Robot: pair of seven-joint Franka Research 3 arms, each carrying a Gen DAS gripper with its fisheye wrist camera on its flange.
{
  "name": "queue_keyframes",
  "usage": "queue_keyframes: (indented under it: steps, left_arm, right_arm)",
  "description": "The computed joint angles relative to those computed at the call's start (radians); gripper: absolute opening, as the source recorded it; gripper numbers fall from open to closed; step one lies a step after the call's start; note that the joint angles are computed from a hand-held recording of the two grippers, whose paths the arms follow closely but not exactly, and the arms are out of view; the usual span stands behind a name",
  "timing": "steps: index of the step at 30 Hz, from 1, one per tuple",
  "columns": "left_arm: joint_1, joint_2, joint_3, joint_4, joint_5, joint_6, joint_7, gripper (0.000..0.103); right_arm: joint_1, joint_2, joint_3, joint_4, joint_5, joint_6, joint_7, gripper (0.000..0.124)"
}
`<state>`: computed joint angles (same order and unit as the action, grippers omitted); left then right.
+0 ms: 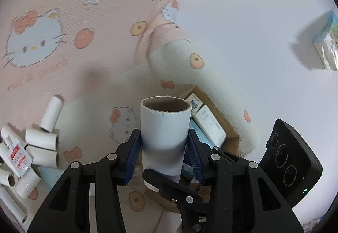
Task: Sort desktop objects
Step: 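Carry the white tube with the right tool over the cardboard box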
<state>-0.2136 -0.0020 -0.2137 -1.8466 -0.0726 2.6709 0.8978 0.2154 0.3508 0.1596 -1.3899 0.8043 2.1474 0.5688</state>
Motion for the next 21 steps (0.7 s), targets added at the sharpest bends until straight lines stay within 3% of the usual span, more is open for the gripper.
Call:
queue_keyframes:
  steps: [9, 17, 21]
  left_arm:
    - [-0.044, 0.253, -0.024, 0.378, 0.13, -0.224, 0.01, 0.047]
    - [-0.054, 0.434, -0.049, 0.571, 0.086, -0.299, 0.057, 0.047]
    - [-0.073, 0.469, -0.038, 0.594, 0.101, -0.304, 0.051, 0.047]
  right_arm:
    - [-0.063, 0.106, -0.013, 0.147, 0.0, -0.057, 0.049, 0.041]
    - [-0.091, 0.251, -0.01, 0.33, -0.074, -0.108, 0.161, 0.041]
    - [-0.1, 0.336, -0.003, 0.441, -0.121, -0.162, 0.235, 0.041]
